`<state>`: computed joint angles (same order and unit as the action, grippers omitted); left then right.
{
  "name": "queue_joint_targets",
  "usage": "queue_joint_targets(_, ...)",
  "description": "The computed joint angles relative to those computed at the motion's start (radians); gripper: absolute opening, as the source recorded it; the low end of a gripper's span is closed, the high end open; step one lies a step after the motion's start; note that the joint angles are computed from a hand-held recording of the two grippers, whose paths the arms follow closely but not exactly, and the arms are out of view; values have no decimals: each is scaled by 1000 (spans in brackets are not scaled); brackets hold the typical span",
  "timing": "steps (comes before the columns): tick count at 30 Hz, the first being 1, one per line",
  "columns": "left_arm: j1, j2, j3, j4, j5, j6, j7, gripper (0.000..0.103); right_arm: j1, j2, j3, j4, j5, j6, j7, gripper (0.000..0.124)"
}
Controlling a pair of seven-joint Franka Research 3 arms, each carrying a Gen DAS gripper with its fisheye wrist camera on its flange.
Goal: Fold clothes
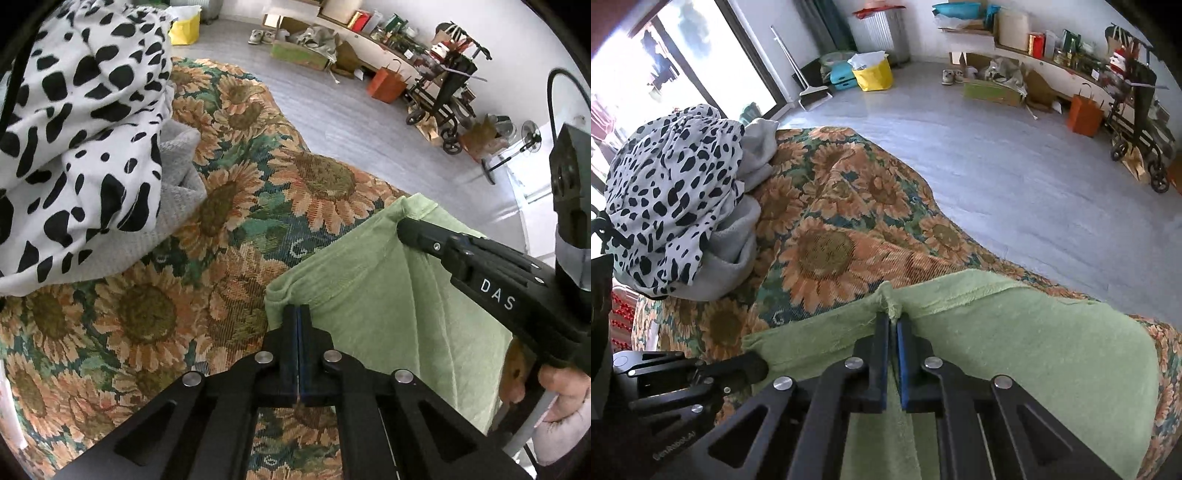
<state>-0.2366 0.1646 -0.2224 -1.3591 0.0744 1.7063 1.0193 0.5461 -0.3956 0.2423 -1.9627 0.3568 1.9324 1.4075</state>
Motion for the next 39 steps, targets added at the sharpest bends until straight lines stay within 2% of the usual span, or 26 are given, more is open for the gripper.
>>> queue_joint_targets(2, 4, -8, 1, -12, -13, 13, -2, 3, -2, -8, 0, 0, -12, -9, -4, 9)
queue_joint_targets(4, 7, -24, 1, -24, -19, 25, -3, 2, -10, -39, 5, -7, -41, -11, 1, 23)
queue_joint_targets(6, 9, -63, -2, -58, -35, 70, 16, 2, -14, -83, -10, -20, -25, -12, 3, 23)
queue_joint_targets(7, 10, -76, -3, -73, -46, 89, 31, 2, -13, -105, -27, -25, 3, -28, 5, 20)
queue_joint_targets(10, 0, -80, -14, -65, -76, 75, 77, 1, -9, -156, -60, -41, 70, -92, -17, 10)
queue_joint_targets(15, -24, -73, -23, -89, -38, 70, 111, 0, -24, -201, -26, -91, 50, -180, -40, 6)
queue_joint_targets(17, -29, -90, -20, -119, 18, 61, 131, 1, -43, -209, -15, -112, 38, -178, -15, 0)
queue_joint_targets(18, -31, -99, -19, -135, 47, 57, 142, 1, -50, -216, -17, -123, 38, -168, -11, 0)
queue_joint_targets(19, -24, -126, -14, -172, 39, 86, 152, 1, -58, -221, -16, -128, 31, -162, -4, 0)
queue_joint_targets(22, -24, -149, -13, -186, 88, 65, 139, 0, -89, -235, 9, -126, -45, -150, 23, 0)
queue_joint_targets(25, -32, -194, -21, -227, 83, 127, 164, 0, -89, -272, 15, -131, -64, -137, 34, 3)
queue_joint_targets(29, -57, -213, -39, -264, 64, 171, 216, 0, -70, -337, 18, -163, -32, -126, 51, 3)
queue_joint_targets(33, -68, -212, -42, -296, 67, 141, 230, 0, -79, -381, 30, -217, -37, -157, 94, 3)
queue_joint_targets(35, -68, -246, -38, -346, 71, 177, 261, 0, -92, -400, 33, -235, -57, -158, 105, 0)
queue_joint_targets(39, -77, -240, -51, -313, 129, 117, 260, 0, -118, -426, 15, -249, -76, -171, 126, 0)
